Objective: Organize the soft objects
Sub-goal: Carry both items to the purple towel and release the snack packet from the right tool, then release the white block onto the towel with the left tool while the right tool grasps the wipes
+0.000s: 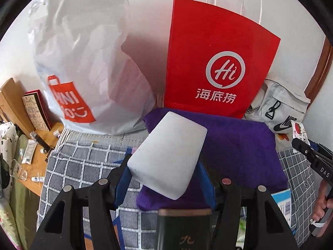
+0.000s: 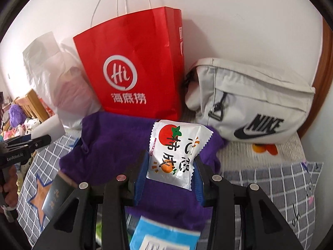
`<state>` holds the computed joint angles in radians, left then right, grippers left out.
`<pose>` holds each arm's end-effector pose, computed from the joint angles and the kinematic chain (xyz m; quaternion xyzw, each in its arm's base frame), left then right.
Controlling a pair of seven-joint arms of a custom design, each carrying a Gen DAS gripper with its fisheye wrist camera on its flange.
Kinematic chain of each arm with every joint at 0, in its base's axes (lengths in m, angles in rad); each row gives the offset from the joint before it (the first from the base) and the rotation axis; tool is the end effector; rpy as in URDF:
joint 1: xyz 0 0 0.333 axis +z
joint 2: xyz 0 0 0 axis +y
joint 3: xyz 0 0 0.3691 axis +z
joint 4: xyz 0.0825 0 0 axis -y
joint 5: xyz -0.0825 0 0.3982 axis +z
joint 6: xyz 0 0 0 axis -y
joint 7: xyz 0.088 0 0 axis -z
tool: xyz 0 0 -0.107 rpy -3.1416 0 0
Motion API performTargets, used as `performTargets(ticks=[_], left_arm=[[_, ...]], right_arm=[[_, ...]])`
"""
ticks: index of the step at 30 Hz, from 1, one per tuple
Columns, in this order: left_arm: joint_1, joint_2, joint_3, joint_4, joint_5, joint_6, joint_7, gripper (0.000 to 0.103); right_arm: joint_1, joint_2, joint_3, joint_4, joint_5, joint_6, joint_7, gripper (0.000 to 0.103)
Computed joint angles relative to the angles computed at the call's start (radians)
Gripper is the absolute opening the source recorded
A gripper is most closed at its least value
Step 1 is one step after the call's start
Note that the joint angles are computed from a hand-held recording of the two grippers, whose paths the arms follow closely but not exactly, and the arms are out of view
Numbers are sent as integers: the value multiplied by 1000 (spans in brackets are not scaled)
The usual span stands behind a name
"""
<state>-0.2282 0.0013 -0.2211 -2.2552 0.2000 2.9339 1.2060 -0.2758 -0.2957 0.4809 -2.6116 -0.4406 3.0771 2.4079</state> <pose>0.5153 -0.2626 0.4845 -0.5722 0.7487 -0.2881 0.1702 0.4391 0.1359 0.4580 -0.6001 0.7108 -0.2367 0.2803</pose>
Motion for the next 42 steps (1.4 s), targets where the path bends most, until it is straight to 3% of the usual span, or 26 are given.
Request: performTargets(ticks=[4,7,10,12,15,18,23,32,35,40,42], left_arm=[[-2,70,-6,67,-1,-15,2,58],[4,123,-21,111,-34,-29,29,58],[6,179,-29,157,-42,-42,43,58],[3,219,-31,196,-43,-68,35,58],[26,261,-62,229,-93,-76,72,58],[41,279,-81,237,-127,-77,103,58],[55,300,-98,258,-170,-93,145,58],[37,324,-96,283,-188,-112,147,60],[17,336,-82,304,-173,-145,108,69],[2,345,-70,316,-151,-155,71,83],[-14,331,-56,308,-120,-158,43,83]], right_arm=[[-72,87,49,51,-74,24,38,40],[-86,157,48,81,-150,24,85,41],[-6,215,-21,105,-85,-16,9,41],[5,231,-40,112,-132,-8,24,41],[102,271,-118,105,93,7,-183,43],[126,306,-155,123,47,-23,-145,43],[171,334,-190,118,224,-10,-290,45],[263,332,-263,107,367,0,-406,46],[295,322,-293,97,399,13,-429,58],[360,281,-343,66,484,57,-478,62],[344,258,-342,64,329,45,-332,62]])
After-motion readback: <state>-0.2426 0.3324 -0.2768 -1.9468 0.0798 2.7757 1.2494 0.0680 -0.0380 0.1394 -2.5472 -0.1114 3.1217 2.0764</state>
